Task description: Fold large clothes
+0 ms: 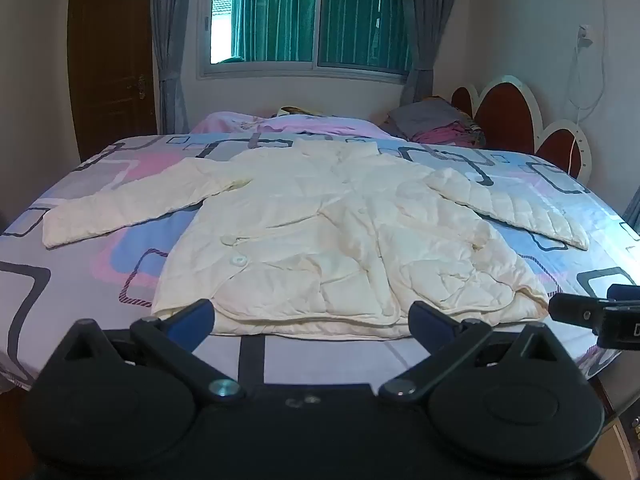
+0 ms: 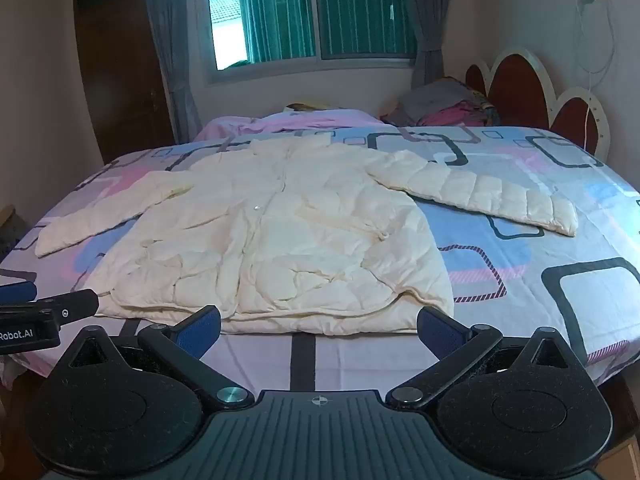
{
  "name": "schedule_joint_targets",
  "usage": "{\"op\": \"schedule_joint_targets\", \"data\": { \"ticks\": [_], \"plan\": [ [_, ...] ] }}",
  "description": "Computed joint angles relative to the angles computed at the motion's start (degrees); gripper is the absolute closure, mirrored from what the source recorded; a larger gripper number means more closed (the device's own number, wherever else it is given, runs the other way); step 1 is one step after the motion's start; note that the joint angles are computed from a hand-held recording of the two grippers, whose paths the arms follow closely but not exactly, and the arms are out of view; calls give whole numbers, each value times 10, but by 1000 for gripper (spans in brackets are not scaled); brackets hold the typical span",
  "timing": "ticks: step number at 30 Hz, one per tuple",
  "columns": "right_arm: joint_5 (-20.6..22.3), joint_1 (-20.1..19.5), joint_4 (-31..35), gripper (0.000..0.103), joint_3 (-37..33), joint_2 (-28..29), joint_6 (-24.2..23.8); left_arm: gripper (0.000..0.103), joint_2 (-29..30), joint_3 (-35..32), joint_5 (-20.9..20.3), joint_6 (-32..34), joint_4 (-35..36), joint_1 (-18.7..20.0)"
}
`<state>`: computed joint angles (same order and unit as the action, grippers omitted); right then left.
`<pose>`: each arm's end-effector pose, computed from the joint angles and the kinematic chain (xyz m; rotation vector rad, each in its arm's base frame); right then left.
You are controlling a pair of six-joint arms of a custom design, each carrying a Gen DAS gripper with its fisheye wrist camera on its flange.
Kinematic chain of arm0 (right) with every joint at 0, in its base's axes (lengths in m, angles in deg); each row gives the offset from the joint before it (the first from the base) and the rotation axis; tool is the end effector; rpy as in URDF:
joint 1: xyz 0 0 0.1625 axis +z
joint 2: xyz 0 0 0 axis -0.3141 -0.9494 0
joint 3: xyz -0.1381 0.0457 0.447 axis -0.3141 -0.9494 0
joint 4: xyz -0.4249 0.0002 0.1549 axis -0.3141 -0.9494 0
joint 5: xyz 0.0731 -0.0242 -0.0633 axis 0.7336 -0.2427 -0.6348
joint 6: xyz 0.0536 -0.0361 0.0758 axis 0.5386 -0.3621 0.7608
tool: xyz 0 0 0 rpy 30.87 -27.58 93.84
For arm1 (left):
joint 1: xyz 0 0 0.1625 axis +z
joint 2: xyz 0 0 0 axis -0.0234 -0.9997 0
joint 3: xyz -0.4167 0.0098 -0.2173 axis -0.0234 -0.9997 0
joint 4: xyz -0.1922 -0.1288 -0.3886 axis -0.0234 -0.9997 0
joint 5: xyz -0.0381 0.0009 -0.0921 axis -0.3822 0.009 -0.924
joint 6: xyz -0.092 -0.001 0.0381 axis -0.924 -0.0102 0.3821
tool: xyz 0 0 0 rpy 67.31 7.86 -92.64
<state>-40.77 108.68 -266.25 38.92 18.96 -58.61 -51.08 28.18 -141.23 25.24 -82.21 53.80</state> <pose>0.0873 -0.7449 0.3385 0.0849 -2.1275 1.2506 -0.3855 -0.8185 0.0636 0.8865 2.3059 -0.9654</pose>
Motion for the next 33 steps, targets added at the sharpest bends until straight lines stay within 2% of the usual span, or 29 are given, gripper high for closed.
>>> {"op": "schedule_joint_targets", "data": {
  "ticks": [33],
  "plan": [
    [5, 2, 6, 0, -10, 4, -4, 0, 0, 1, 2, 6, -2, -1]
  ]
}}
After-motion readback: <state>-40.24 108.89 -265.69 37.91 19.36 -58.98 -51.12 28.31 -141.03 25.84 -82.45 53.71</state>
